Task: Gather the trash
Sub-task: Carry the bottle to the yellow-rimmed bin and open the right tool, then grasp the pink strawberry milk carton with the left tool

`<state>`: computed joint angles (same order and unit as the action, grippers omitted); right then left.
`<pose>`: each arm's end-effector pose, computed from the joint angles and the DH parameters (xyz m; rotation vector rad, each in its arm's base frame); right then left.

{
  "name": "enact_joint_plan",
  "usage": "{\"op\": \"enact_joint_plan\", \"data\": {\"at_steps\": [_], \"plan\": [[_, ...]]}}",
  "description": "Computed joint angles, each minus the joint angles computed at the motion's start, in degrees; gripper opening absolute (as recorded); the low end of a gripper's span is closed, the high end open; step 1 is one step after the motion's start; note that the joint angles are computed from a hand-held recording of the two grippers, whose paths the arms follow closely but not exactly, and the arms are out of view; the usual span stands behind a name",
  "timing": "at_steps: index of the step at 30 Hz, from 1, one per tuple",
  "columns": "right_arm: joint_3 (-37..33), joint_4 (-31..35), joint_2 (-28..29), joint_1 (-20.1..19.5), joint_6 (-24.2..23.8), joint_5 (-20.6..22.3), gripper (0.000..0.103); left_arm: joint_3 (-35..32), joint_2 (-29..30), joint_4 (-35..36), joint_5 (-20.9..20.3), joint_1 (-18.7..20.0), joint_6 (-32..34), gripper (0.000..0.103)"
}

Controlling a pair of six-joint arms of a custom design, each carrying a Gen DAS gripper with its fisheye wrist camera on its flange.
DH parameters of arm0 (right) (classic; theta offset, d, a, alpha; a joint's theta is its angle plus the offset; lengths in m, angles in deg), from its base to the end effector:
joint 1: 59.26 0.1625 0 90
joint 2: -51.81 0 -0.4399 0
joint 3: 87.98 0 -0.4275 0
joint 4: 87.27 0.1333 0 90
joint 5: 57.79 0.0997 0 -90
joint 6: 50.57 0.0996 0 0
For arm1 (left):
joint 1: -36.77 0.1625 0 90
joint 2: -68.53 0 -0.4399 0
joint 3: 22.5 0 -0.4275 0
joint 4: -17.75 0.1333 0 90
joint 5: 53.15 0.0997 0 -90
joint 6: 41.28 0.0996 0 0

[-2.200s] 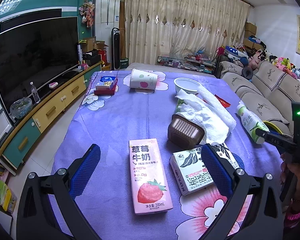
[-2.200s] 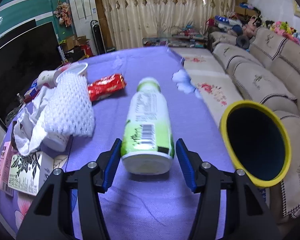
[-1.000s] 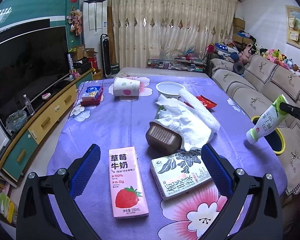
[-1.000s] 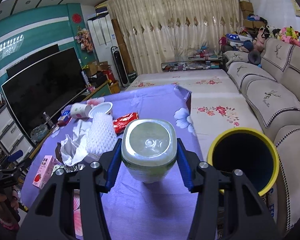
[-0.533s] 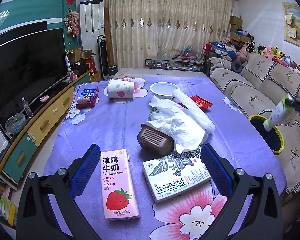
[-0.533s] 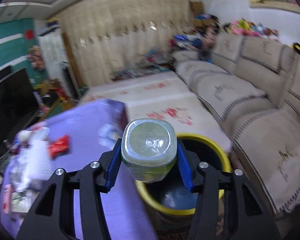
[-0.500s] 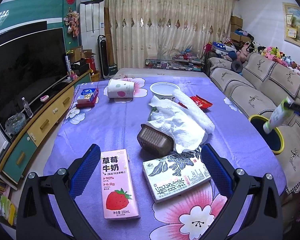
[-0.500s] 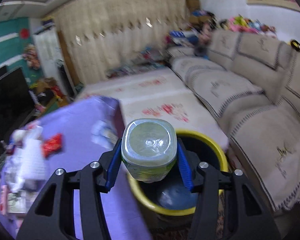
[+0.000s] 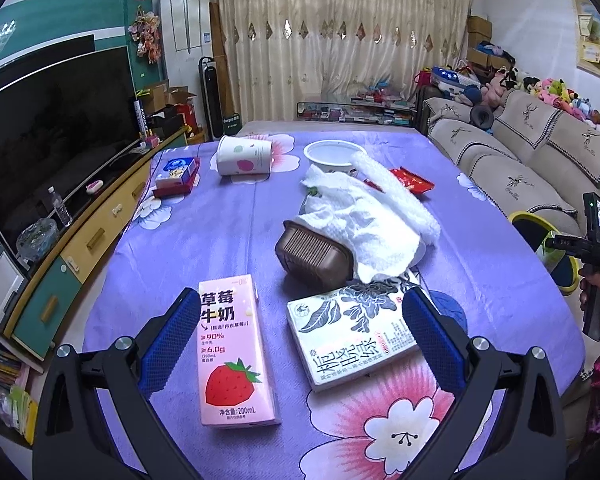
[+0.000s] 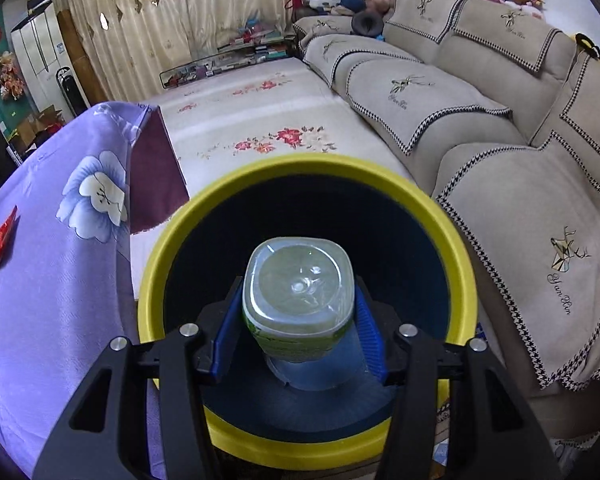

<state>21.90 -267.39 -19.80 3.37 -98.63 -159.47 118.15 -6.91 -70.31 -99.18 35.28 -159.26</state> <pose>-0.1812 -0.5961 0.3333 0.3045 -2.3134 0.7504 -0.2677 -0.1956 0.0805 0.0615 2.0070 -1.0847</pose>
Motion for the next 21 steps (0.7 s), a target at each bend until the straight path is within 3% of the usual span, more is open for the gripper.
{"op": "enact_joint_plan", "data": {"at_steps": [10, 15, 21], "plan": [[3.0, -2.5, -2.8, 0.2, -2.2, 2.9, 0.056, 1.6, -1.6, 1.5, -3.4, 0.0, -2.2, 0.098], [4.4, -3.0, -4.2, 0.7, -3.0, 3.9, 0.057, 3.4, -3.6, 0.4, -5.9, 2.4, -2.6, 0.082], [5.1, -2.7, -5.0, 1.0, -3.4, 4.3, 0.057, 6.0, -5.9, -3.4, -7.6, 5.0, -1.6, 0.072]]}}
